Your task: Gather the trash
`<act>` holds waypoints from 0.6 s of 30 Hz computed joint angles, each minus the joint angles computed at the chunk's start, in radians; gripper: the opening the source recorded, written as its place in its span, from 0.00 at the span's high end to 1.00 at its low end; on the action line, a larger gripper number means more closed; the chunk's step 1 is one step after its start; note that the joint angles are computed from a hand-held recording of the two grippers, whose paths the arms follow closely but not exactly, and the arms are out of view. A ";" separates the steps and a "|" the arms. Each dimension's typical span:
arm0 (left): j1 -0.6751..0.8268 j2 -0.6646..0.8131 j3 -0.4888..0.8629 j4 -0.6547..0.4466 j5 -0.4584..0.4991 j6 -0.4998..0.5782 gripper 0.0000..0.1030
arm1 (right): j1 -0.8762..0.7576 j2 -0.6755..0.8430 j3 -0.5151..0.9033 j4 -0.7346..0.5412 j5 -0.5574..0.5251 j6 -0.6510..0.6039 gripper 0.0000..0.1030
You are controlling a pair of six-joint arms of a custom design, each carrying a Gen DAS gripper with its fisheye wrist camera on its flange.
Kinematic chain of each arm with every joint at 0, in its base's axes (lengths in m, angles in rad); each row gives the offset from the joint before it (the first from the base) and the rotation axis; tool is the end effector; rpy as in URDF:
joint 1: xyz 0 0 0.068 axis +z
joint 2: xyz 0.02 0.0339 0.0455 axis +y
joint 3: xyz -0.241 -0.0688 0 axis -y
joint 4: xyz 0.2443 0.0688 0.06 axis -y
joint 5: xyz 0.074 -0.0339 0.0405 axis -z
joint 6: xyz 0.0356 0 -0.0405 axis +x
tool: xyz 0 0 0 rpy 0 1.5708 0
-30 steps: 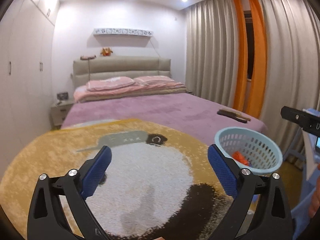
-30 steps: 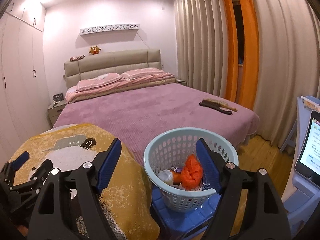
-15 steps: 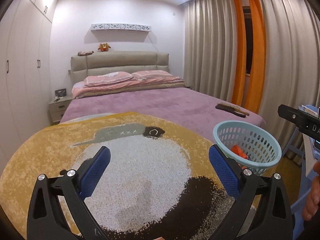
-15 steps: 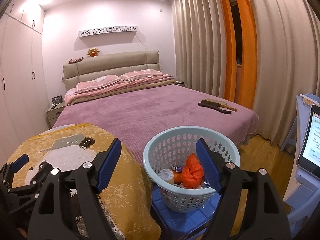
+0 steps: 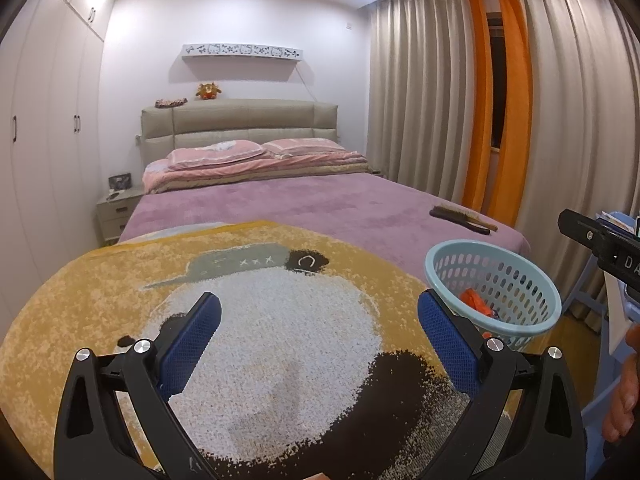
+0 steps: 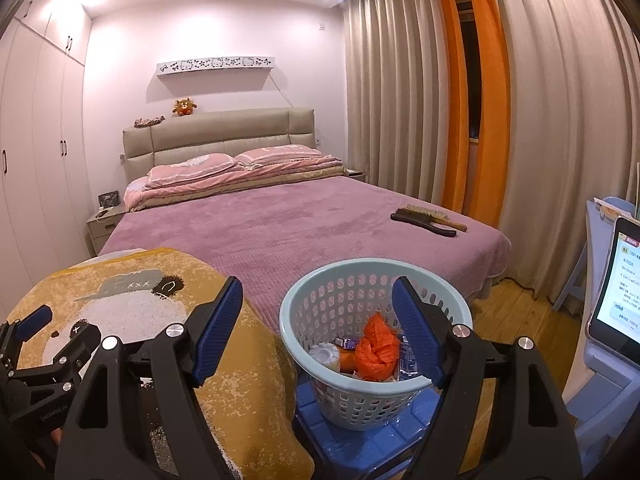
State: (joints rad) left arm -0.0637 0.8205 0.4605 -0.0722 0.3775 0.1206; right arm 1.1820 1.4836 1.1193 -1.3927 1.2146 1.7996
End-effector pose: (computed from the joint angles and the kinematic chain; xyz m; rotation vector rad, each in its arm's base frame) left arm 0.2014 -0.0260 0.2150 0.4215 1.9413 -0.3406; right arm 0.1191 0.2026 0.2377 0.4665 1.8739 -0.2864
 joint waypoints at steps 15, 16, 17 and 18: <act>0.017 0.002 0.008 -0.016 0.034 -0.005 0.07 | 0.011 0.020 0.014 -0.032 0.000 0.040 0.29; 0.018 0.004 0.011 -0.017 0.036 -0.007 0.07 | 0.012 0.022 0.016 -0.035 0.000 0.042 0.29; 0.019 0.006 0.013 -0.018 0.037 -0.009 0.07 | 0.012 0.023 0.017 -0.036 -0.001 0.043 0.29; 0.020 0.007 0.015 -0.019 0.039 -0.011 0.07 | 0.013 0.023 0.017 -0.037 -0.002 0.044 0.29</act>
State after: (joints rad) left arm -0.0442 0.8273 0.4750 -0.0915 0.4161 0.1098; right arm 1.1949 1.5064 1.1360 -1.4297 1.2127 1.8438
